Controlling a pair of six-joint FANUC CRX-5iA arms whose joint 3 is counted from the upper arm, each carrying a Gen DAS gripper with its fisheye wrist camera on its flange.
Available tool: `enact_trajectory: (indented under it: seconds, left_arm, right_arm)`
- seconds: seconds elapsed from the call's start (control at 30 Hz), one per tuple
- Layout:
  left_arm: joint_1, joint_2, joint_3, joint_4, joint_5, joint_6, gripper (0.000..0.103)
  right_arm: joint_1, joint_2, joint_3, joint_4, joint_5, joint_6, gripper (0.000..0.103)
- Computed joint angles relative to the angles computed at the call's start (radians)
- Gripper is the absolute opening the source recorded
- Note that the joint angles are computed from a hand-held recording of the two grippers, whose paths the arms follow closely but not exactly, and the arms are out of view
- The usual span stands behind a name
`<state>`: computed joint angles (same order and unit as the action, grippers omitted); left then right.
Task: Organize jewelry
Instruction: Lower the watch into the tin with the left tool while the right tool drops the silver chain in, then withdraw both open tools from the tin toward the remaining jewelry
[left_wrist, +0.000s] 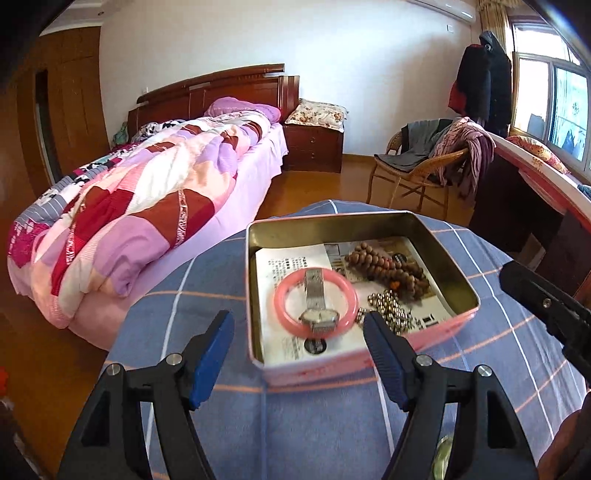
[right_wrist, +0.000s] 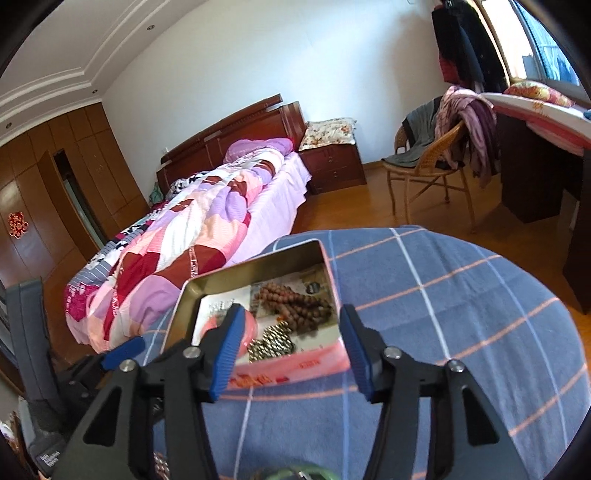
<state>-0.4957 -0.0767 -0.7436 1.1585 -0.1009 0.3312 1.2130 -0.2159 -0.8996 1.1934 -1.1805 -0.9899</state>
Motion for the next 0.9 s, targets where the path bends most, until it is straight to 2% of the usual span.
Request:
enact_trajectory:
  seconds: [0.13, 0.27, 0.47, 0.6, 0.67, 0.9]
  left_arm:
    - [0.008, -0.032, -0.024, -0.027, -0.007, 0.028, 0.072]
    - [0.033, -0.058, -0.033, -0.136, -0.021, 0.114, 0.072]
    - [0.049, -0.106, -0.060, -0.213, -0.036, 0.173, 0.072]
    - [0.080, -0.132, -0.058, -0.338, -0.059, 0.278, 0.072]
    - [0.090, -0.145, -0.062, -0.365, -0.070, 0.304, 0.072]
    - [0.127, -0.211, -0.122, -0.353, -0.077, 0.275, 0.072]
  right_arm:
    - [0.056, 0.005, 0.007, -0.041, -0.061, -0.016, 0.065]
    - [0.108, 0.016, 0.016, -0.079, -0.119, -0.031, 0.075]
    - [0.153, 0.018, 0.020, -0.102, -0.148, -0.051, 0.075]
    - [0.180, 0.022, 0.028, -0.109, -0.169, -0.050, 0.075]
    - [0.194, 0.025, 0.033, -0.111, -0.179, -0.048, 0.075]
    - [0.261, 0.047, 0.056, -0.166, -0.239, -0.040, 0.075]
